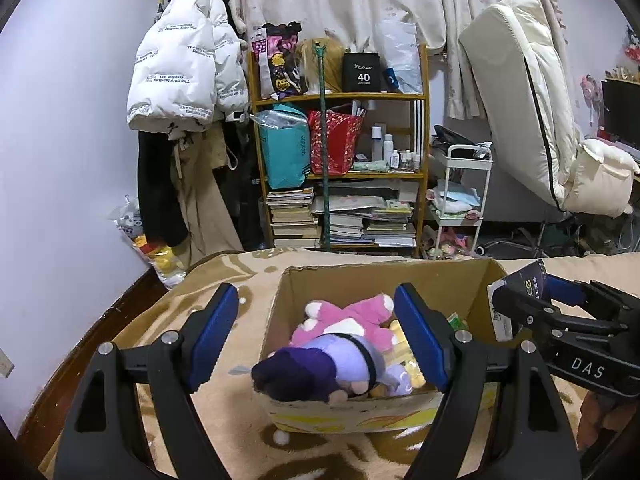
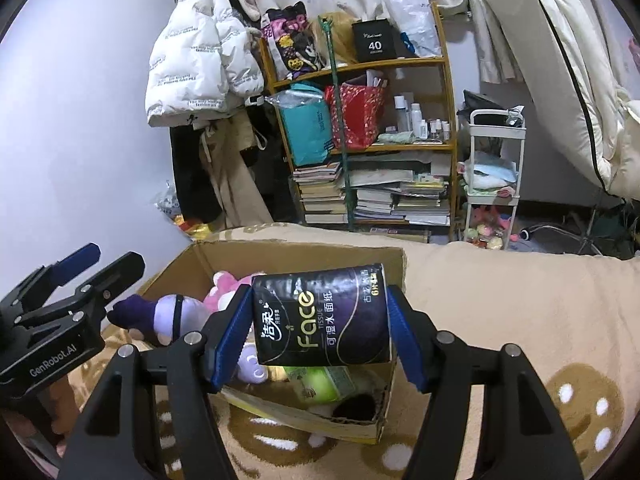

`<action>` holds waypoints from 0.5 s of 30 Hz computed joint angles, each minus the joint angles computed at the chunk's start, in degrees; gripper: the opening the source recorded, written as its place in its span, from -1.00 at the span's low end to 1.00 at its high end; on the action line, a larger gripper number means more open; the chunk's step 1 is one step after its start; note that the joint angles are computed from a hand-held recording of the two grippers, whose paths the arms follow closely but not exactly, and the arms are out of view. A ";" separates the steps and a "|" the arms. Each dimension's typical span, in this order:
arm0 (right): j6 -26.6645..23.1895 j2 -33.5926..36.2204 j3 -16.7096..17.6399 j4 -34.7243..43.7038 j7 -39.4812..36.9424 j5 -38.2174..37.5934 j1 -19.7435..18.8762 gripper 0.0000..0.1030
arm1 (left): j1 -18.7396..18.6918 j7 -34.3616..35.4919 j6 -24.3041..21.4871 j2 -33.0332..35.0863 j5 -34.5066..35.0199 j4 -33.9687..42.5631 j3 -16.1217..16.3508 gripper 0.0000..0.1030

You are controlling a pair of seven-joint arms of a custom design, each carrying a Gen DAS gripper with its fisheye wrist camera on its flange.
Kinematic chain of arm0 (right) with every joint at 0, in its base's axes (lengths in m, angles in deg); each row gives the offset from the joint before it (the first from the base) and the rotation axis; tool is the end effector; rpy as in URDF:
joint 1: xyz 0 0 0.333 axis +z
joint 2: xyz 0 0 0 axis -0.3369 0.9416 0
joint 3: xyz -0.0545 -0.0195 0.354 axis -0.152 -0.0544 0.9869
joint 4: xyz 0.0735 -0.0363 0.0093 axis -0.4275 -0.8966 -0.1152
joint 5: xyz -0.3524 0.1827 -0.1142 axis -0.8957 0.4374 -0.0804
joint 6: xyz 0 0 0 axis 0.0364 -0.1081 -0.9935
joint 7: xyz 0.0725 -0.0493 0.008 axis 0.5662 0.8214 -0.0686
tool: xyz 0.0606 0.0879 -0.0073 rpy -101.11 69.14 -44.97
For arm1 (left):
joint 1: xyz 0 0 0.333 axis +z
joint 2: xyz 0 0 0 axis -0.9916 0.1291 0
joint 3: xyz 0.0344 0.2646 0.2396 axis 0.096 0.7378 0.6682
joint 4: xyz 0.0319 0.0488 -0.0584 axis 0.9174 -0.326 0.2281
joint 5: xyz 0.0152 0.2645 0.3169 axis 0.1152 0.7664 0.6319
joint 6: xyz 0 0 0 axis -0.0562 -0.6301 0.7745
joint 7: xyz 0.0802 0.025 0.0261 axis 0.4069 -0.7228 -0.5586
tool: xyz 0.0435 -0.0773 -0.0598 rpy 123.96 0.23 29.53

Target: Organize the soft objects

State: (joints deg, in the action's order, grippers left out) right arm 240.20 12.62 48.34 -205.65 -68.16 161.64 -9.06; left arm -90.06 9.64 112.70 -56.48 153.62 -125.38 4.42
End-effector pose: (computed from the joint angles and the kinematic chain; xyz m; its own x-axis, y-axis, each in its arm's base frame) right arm 0.6021 0.0997 0.4861 0.5212 -0.8319 -0.1904 -0.5306 -0.1411 -0.8358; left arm 0.5028 -0.2039 0.4996 0.3446 -0.9367 -0.0616 -0.4377 -0.1023 -0.8933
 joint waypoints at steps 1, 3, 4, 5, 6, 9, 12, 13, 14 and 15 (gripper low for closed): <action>-0.12 -0.08 0.03 -0.13 -0.08 -0.15 0.03 0.37 | -0.07 0.26 -0.27 -0.33 -0.43 -0.27 -0.03 0.55; -0.13 -0.36 0.08 -0.41 -0.23 -0.35 0.12 0.45 | -0.14 0.64 -0.59 -0.78 -1.06 -0.60 -0.15 0.57; -0.28 -0.56 0.06 -0.50 -0.58 -0.12 0.13 0.55 | -0.18 0.93 -0.60 -1.21 -1.49 -0.97 -0.18 0.57; -0.49 -0.74 0.02 -0.54 -0.90 0.09 0.13 0.61 | -0.17 1.23 -0.70 -1.34 -1.83 -1.05 -0.25 0.59; -0.36 -1.18 0.04 -0.84 -2.19 1.16 0.19 0.61 | -0.21 1.51 -0.92 -1.67 -2.27 -1.33 -0.37 0.63; 0.85 -2.11 0.00 -1.43 -4.17 2.17 0.65 0.62 | -0.29 1.84 -1.70 -2.89 -3.08 -2.34 -0.86 0.67; 1.77 -3.27 -0.20 -2.28 -4.42 2.71 1.03 0.77 | -0.38 2.74 -2.45 -4.07 -4.27 -3.07 -1.30 0.74; 1.91 -3.85 -0.32 -2.69 -4.43 3.20 1.13 0.78 | -0.42 2.93 -2.76 -4.58 -4.64 -3.40 -1.50 0.77; 1.98 -4.36 -0.47 -3.03 -4.49 3.57 1.20 0.79 | -0.47 3.02 -3.20 -5.17 -4.99 -3.80 -1.75 0.82; 2.15 -4.80 -0.61 -3.28 -4.38 3.57 1.28 0.80 | -0.47 3.04 -3.45 -5.68 -5.17 -4.17 -1.95 0.84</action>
